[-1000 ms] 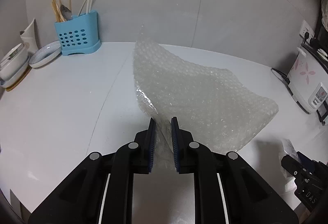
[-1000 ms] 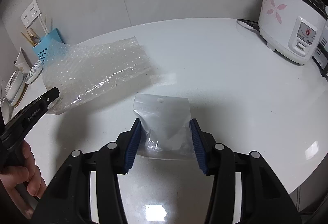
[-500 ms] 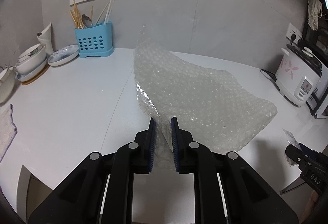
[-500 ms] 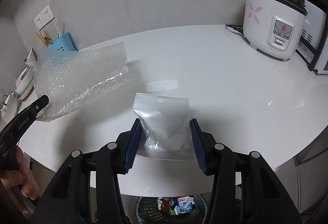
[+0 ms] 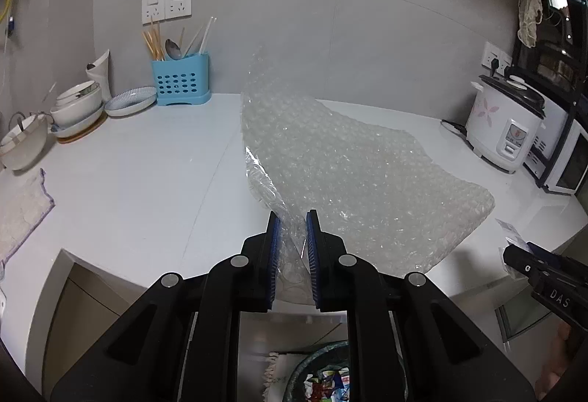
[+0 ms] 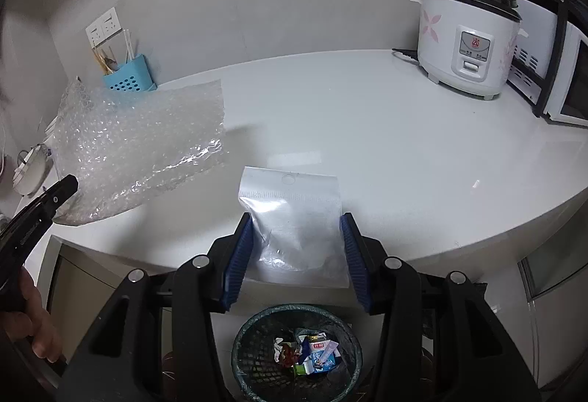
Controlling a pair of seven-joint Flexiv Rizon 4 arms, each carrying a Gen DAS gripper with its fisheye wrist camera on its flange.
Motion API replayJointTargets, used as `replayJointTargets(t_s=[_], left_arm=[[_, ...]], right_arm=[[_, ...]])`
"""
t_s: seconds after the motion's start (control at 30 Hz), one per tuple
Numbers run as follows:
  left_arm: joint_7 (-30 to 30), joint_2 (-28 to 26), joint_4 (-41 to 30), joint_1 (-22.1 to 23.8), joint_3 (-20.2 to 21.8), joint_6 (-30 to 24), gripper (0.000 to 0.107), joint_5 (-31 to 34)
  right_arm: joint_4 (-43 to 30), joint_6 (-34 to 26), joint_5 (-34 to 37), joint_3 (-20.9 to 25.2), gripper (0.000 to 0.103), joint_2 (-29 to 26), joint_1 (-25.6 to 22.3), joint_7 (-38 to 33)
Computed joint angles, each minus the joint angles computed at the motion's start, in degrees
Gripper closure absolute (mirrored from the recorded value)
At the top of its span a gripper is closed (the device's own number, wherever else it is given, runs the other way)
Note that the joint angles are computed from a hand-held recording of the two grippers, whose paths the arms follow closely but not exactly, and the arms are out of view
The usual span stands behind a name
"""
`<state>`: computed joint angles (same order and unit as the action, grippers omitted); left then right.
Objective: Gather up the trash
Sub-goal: 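Carry the bubble wrap and clear bag down over the teal wastebasket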
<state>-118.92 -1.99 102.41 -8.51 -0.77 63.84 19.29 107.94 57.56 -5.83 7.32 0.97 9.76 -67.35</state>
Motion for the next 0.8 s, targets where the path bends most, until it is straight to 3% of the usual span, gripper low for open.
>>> replayJointTargets(t_s=[0.43,0.8], left_arm=[[-3.7,10.8,14.7,0.5,-3.0,6.0,0.093,2.2],[-1.3,16.4,26.7,2.2,-5.9,9.0,0.093,-1.1]], right_arm=[[14.0,5.0,1.0,1.4,0.057,11.7,-0.4,-1.5],[22.7,6.3,0.4,1.8,0.057,16.7,-0.8,-0.2]])
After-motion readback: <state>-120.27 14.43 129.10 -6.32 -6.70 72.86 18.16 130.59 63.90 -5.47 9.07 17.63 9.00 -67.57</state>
